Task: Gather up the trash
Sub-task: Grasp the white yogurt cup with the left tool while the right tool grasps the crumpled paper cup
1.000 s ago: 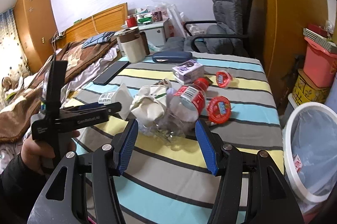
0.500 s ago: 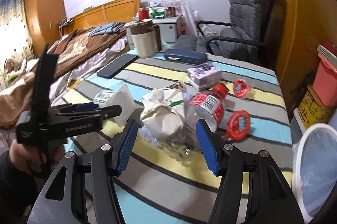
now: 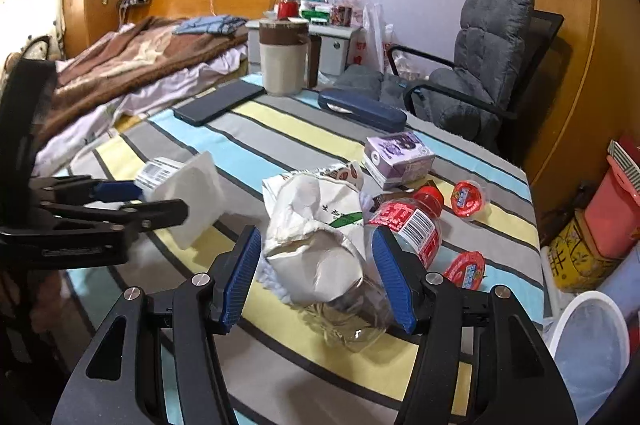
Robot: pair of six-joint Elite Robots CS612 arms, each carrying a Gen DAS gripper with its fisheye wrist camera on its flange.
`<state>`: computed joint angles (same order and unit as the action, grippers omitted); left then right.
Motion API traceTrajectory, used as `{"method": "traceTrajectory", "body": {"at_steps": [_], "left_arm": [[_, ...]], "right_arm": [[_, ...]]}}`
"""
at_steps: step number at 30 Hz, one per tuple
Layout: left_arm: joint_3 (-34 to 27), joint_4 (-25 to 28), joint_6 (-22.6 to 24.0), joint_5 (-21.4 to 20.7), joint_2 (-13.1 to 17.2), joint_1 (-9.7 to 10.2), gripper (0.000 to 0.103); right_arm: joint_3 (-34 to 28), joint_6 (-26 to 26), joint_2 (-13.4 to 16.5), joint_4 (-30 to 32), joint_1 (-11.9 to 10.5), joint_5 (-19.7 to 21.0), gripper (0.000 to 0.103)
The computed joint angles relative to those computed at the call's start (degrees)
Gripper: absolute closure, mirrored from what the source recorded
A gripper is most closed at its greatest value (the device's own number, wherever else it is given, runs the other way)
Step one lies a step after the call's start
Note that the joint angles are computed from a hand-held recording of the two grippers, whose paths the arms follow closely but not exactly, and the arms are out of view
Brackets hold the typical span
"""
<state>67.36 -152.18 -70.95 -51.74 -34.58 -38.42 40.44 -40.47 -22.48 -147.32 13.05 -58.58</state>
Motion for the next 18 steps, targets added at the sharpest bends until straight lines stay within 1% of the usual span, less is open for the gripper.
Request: {"method": "traceTrajectory", "body": {"at_steps": [1, 3, 4, 6, 18], "left_arm": [[0.1, -0.09, 0.03, 0.02, -0.04, -0.03, 0.039], [0.24, -0.32, 0.12, 0.13, -0.1, -0.1, 0.039], [0.28, -0.38, 0.19, 0.19, -0.13, -0.15, 0.039], [0.22, -0.39, 0.3, 0.37, -0.16, -0.28, 0.039], [-1.1, -0.36, 2.65, 1.84, -0.13, -1.75, 0.039]], "right_arm": [[-0.07, -0.04, 0.0, 0.29, 0.13, -0.81, 0.043], [0.24, 0.42, -0.17, 0.15, 0.14, -1.11, 0.043], [0.43, 0.92, -0.3, 0.16, 0.03, -0.63, 0.049], [0.6, 1.41, -0.48, 0.81, -0.12, 0.23, 0.052], [4.6, 7.48, -2.68, -1.38, -1.69, 4.44, 0.053]]}}
